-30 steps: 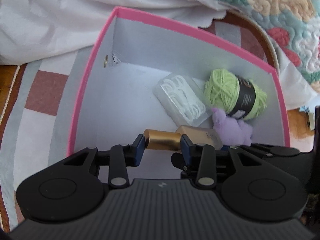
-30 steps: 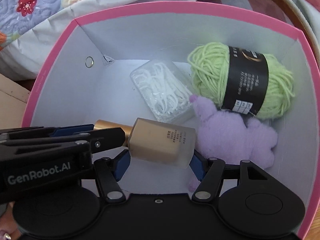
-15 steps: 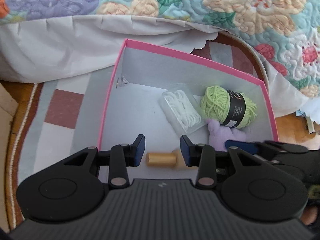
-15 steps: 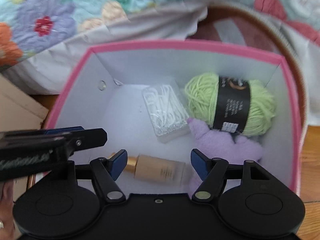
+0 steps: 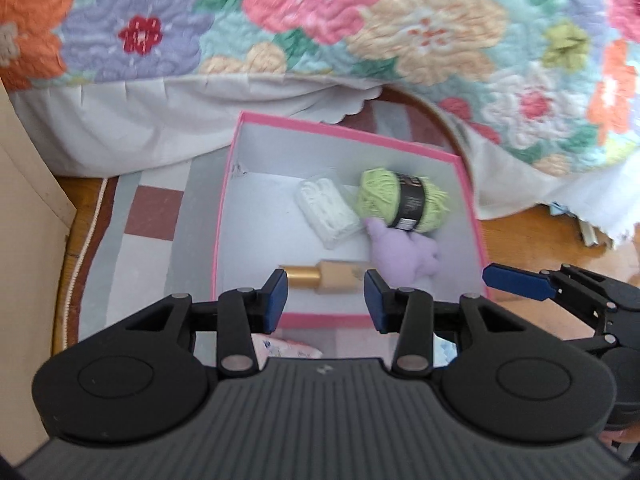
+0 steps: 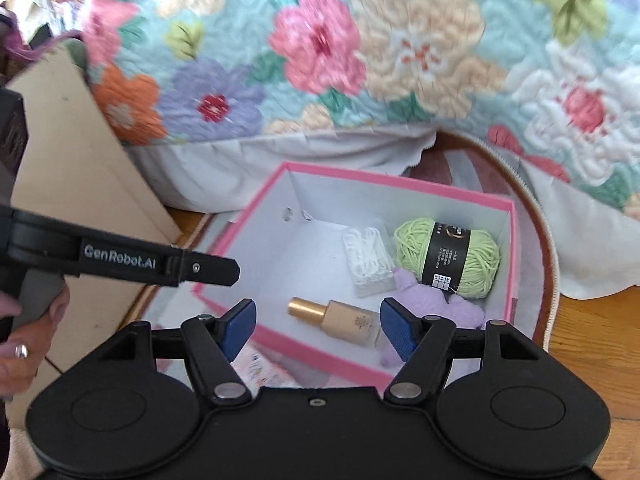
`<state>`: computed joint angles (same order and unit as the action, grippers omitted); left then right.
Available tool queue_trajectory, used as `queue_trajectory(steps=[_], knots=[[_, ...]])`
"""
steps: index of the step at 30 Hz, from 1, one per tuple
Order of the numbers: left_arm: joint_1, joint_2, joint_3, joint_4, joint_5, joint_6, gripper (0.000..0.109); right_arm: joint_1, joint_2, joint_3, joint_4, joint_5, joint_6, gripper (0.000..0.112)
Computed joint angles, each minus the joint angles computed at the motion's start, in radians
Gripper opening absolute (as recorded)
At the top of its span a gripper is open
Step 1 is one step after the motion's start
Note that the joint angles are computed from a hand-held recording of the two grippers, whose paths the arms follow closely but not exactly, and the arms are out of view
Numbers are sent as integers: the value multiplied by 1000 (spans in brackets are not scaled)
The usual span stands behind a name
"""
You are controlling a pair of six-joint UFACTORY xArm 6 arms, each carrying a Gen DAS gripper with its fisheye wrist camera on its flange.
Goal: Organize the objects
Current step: 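Lower the bottle beside the plush, open the left tool and withdraw, then move the left tool to the orange makeup sponge and close on it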
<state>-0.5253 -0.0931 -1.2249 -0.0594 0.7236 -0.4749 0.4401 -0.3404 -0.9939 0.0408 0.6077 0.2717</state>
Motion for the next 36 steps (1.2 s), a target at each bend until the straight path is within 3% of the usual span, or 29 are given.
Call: queue_trajectory(steps=[8, 18, 26, 36], knots=[[-39, -167, 31, 40, 77, 20, 46, 80, -180, 17, -55, 95, 9, 73], [-108, -349, 135, 115, 130, -19, 49, 229, -284, 15, -152, 218, 60, 73], [-133, -416, 264, 83, 105, -42, 51, 269, -312, 85, -120, 224, 71, 74], [-115, -386, 413, -42, -42, 30, 51, 304, -294, 175, -220, 183, 154, 75]])
